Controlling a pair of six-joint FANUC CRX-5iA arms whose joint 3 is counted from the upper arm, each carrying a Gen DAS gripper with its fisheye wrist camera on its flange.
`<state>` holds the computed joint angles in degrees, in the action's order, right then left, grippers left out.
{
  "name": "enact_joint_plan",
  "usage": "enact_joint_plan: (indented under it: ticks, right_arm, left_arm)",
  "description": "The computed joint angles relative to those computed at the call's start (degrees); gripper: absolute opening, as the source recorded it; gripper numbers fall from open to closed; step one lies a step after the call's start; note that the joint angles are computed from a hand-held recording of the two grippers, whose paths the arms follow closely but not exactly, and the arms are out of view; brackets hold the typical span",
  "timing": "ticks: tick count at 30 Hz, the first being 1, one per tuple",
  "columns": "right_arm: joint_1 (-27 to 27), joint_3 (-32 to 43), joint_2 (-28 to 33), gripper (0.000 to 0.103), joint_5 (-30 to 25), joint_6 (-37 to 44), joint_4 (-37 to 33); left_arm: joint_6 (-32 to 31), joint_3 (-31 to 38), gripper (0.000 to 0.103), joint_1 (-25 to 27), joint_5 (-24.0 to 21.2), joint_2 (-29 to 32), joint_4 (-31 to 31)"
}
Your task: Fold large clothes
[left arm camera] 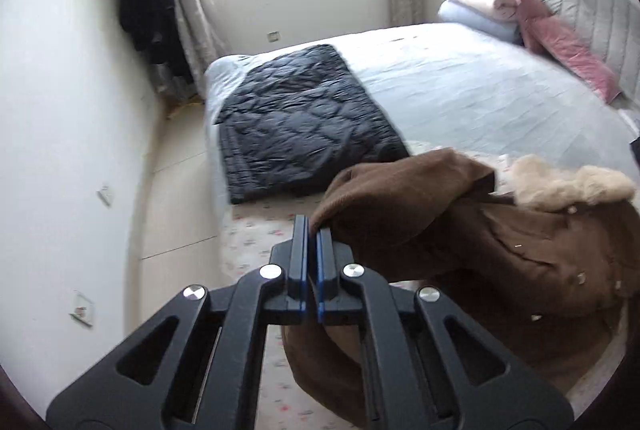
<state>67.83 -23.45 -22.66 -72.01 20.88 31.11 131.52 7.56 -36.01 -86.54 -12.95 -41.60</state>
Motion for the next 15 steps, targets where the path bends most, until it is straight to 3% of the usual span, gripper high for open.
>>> enact_joint_plan:
  ticks: [3, 4, 5, 7, 8, 10, 15]
  right_arm:
    - [-2.87, 1.81, 1.22, 0.103, -0.42, 3.80, -0.76]
    - [-3.93, 2.41, 1.42, 0.103, -0.21, 5.11, -1.24]
    - [-5.17, 3.04, 1.62, 0.103, 0.16, 6.48, -1.64]
    - [-8.08, 4.69, 2.17, 0.103, 1.52, 9.30, -2.84]
    - [-9.41, 5.40, 2.35, 0.103, 2.42, 10.55, -3.49]
    - [-12.46, 7.55, 3.53, 0.103, 4.59, 13.84, -5.28]
    - [-19.42, 13.32, 8.70, 0.103, 9.54, 24.45, -11.38]
  left_arm:
    - [-4.50, 0.61, 0.023, 2.96, -5.51, 0.82, -0.64]
    - [-5.25, 0.00, 0.038, 2.98, -5.28, 0.31, -1.24]
    - [-5.36, -0.31, 0.065, 2.47, -4.93, 0.30, -1.46]
    - [-7.16, -1.47, 0.087, 2.18, -0.84, -0.53, -0.64]
    - [-9.87, -2.51, 0.087, 2.96, 3.28, -0.84, 1.47]
    - [-15.01, -1.34, 0.087, 4.03, 7.09, 2.10, 5.09]
    - [-24.03, 4.01, 0.087, 6.35, 12.12, 12.23, 12.38]
